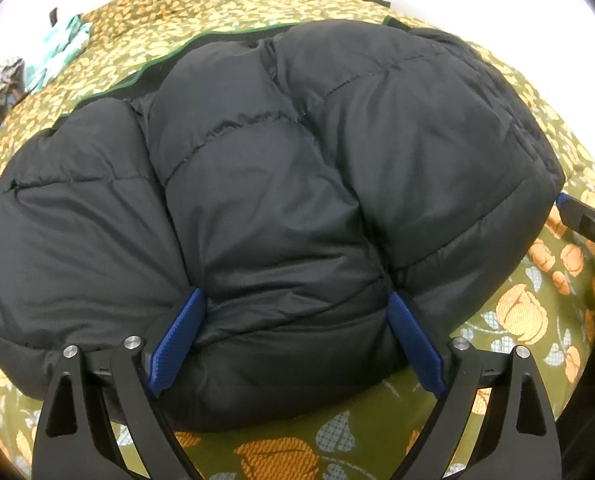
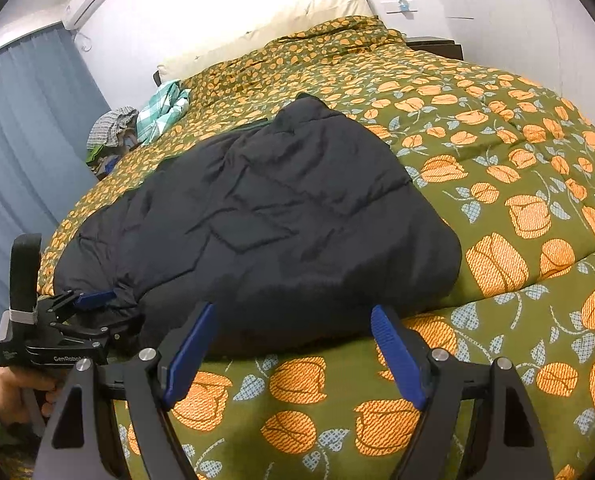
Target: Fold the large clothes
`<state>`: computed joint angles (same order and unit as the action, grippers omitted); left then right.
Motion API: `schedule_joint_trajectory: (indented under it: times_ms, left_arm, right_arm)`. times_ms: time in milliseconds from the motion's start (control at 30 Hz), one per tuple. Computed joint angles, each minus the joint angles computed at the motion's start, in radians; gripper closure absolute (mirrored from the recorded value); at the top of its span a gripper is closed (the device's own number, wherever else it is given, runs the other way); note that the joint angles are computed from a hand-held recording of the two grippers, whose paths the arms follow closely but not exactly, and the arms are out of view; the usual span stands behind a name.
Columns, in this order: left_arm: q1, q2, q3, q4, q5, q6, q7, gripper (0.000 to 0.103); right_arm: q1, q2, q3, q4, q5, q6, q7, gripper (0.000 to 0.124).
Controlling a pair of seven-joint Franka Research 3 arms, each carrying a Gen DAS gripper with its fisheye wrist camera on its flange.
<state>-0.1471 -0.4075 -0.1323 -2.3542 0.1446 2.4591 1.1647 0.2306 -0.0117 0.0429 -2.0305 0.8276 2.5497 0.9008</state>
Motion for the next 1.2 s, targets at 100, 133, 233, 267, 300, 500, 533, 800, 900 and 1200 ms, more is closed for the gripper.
schedule_joint_trajectory:
  times_ms: [100,133,233,267,300,500,533,800,900,1200]
  left_arm:
    - [-0.012,-0.028,0.006,-0.015,-0.006,-0.008,0.010,0.010]
    - [-0.010,-0.043,0.001,-0.026,-0.012,-0.004,0.013,0.010]
    - [-0.026,-0.106,0.007,-0.083,-0.037,0.032,0.030,0.010]
    - [-0.035,-0.127,0.013,-0.102,-0.050,0.045,0.034,0.009]
    - [-0.042,-0.144,0.018,-0.118,-0.061,0.055,0.036,0.009]
    - [-0.060,-0.213,0.032,-0.182,-0.093,0.113,0.012,0.009]
    - [-0.056,-0.214,0.032,-0.181,-0.094,0.112,0.008,0.009]
    - [-0.041,-0.196,0.052,-0.129,-0.087,0.081,0.036,0.009]
    - [-0.047,-0.165,0.077,-0.070,-0.102,0.057,0.092,0.009]
    - [-0.142,0.242,0.223,0.549,-0.489,-0.191,0.490,0.005]
  right_arm:
    - [-0.002,-0.004,-0.002,-0.002,-0.001,0.007,0.012,0.042]
    - [-0.002,-0.004,-0.003,-0.001,-0.001,0.010,0.019,0.042]
    - [-0.011,-0.013,-0.011,-0.006,0.026,0.027,0.048,0.042]
    - [-0.016,-0.013,-0.017,-0.007,0.039,0.031,0.068,0.042]
    - [-0.020,-0.013,-0.019,-0.008,0.042,0.034,0.089,0.042]
    - [-0.053,0.031,-0.036,0.030,0.141,-0.046,0.186,0.039]
    - [-0.060,0.049,-0.036,0.050,0.167,-0.076,0.192,0.038]
    - [-0.097,0.239,0.020,0.207,0.266,-0.102,0.396,0.038]
    - [-0.105,0.246,0.040,0.216,0.330,-0.053,0.402,0.091]
    - [0.039,0.044,0.082,0.118,0.034,0.231,0.152,0.105]
